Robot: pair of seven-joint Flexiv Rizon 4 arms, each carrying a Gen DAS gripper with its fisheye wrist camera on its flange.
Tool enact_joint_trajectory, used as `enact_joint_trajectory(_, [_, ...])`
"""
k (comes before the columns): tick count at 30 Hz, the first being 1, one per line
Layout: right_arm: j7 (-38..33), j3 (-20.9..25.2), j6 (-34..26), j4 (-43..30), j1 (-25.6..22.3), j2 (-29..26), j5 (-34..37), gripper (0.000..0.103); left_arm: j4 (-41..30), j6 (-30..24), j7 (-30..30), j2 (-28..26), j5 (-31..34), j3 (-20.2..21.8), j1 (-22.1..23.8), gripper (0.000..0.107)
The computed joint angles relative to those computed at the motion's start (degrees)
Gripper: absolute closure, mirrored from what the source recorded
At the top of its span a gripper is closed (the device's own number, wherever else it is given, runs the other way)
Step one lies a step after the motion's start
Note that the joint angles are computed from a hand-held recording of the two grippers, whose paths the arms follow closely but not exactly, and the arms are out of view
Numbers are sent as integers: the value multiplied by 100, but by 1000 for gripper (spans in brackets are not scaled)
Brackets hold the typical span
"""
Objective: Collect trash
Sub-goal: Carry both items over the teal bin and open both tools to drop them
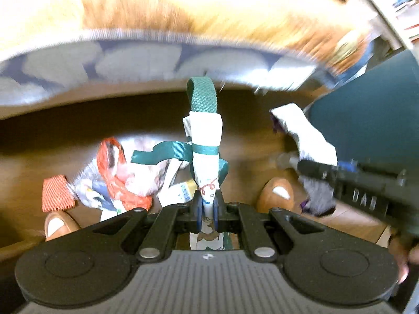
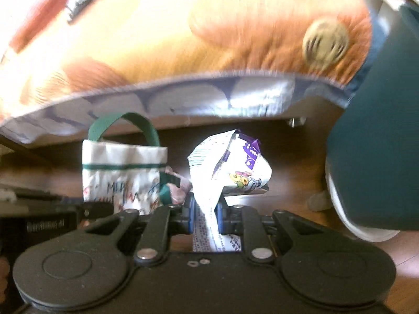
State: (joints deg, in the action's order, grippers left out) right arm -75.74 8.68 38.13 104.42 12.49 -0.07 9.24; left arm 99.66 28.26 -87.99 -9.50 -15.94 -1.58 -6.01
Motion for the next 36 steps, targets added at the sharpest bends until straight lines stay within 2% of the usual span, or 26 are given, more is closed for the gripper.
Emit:
enact_joint_trajectory(9, [157, -160, 569, 218, -232, 1187, -221, 88, -508, 251, -18, 452, -292, -129, -137, 99])
enact_joint_trajectory(15, [191, -454, 1040, 267, -611, 1474, -537, 88, -1521, 337, -28, 178, -317, -367, -351, 99])
enact_joint_trajectory(21, [362, -676, 1315, 368, -1027, 1471, -810, 87, -3054, 176, -235, -612, -113, -649, -745, 99])
enact_joint_trajectory(26, [487, -821, 1390, 440, -1246, 1354, -785, 87, -4624, -171, -428, -1561, 223, -758, -1240, 99])
enact_joint_trajectory(29, [502, -886, 1440, 419, -1324, 1195, -729, 87, -5470, -446, -452, -2116, 392, -738, -1571, 99])
enact_joint_trajectory(36, [374, -942, 1565, 483, -1448, 865, -498, 87, -6825, -1140, -297, -3132, 738, -508, -2152, 99])
